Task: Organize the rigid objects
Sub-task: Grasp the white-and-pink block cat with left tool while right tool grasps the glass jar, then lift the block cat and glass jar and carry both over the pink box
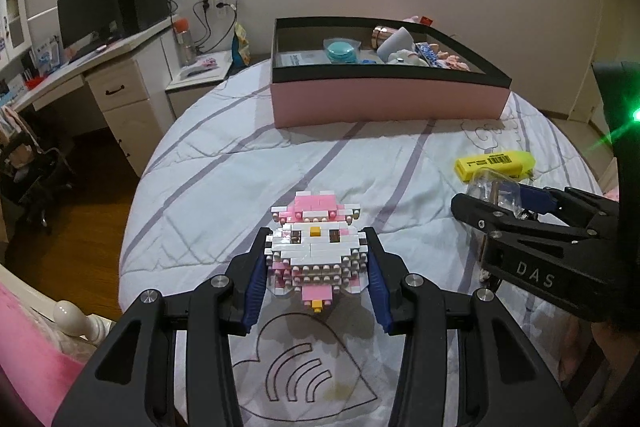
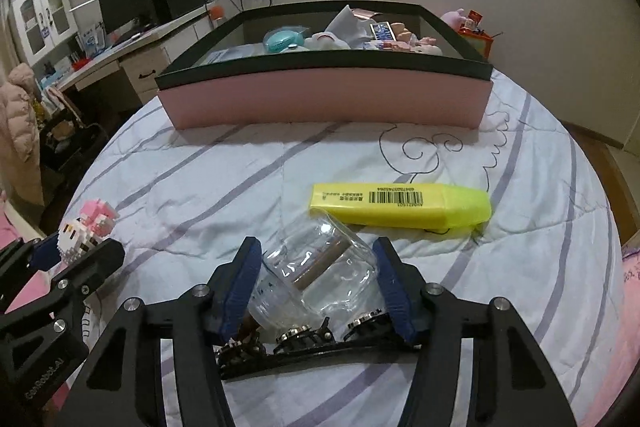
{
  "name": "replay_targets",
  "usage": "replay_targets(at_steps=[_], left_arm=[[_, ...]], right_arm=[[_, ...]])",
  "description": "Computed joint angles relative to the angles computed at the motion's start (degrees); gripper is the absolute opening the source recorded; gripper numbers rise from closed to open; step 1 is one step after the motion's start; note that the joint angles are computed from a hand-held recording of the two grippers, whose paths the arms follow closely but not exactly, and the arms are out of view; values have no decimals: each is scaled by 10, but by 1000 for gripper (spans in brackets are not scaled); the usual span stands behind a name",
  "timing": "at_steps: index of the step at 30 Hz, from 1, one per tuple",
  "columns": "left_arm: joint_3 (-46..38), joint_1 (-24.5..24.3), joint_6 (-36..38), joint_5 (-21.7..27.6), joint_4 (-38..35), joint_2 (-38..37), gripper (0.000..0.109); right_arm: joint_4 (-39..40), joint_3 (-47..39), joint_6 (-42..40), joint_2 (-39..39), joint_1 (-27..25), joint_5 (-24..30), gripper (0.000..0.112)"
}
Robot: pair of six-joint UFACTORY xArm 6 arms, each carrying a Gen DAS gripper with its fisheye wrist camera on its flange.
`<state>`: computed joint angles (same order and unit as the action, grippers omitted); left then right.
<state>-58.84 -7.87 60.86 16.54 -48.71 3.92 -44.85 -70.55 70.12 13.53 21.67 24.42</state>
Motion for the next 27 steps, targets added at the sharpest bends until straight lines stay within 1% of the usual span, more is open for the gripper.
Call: replay_targets(at_steps=[3,4,6,9,10,11,14,17,22,23,26,27], left_arm=[[3,-5,8,0,-12,-7,45],[4,-6,13,0,-17,-10,45],[8,-10,20,-5,-30,-19,44],[10,-14,29,-10,-45,-32,44],[11,-16,34,-14,-52,-37,45],[12,-20,41,-19,-62,-42,45],[17,-35,68,-47,-96,-60,44],[19,-51,100,-63,-142,-83,44],[21,-74,167,-77,-223,-125,44],[23,-79,178,-80,-232,-134,44],[23,-97,242,-109,-295,-158,45],[21,-102,272,-113,-330,-167,44]], right_arm=[[-3,3,-5,-3,0,-4,58],[-8,9,1,-7,-2,-13,58],[-33,23,24,-18,-8,-34,58],[-86,39,69,-40,-9,-42,58],[-103,44,84,-49,-8,-37,58],[-136,50,112,-61,-7,-31,58],[-201,65,168,-97,1,-10,58],[-250,70,196,-129,16,39,58],[-313,84,225,-184,41,83,58],[-324,83,228,-192,49,100,58],[-349,86,238,-214,65,138,58],[-363,87,246,-221,74,159,58]])
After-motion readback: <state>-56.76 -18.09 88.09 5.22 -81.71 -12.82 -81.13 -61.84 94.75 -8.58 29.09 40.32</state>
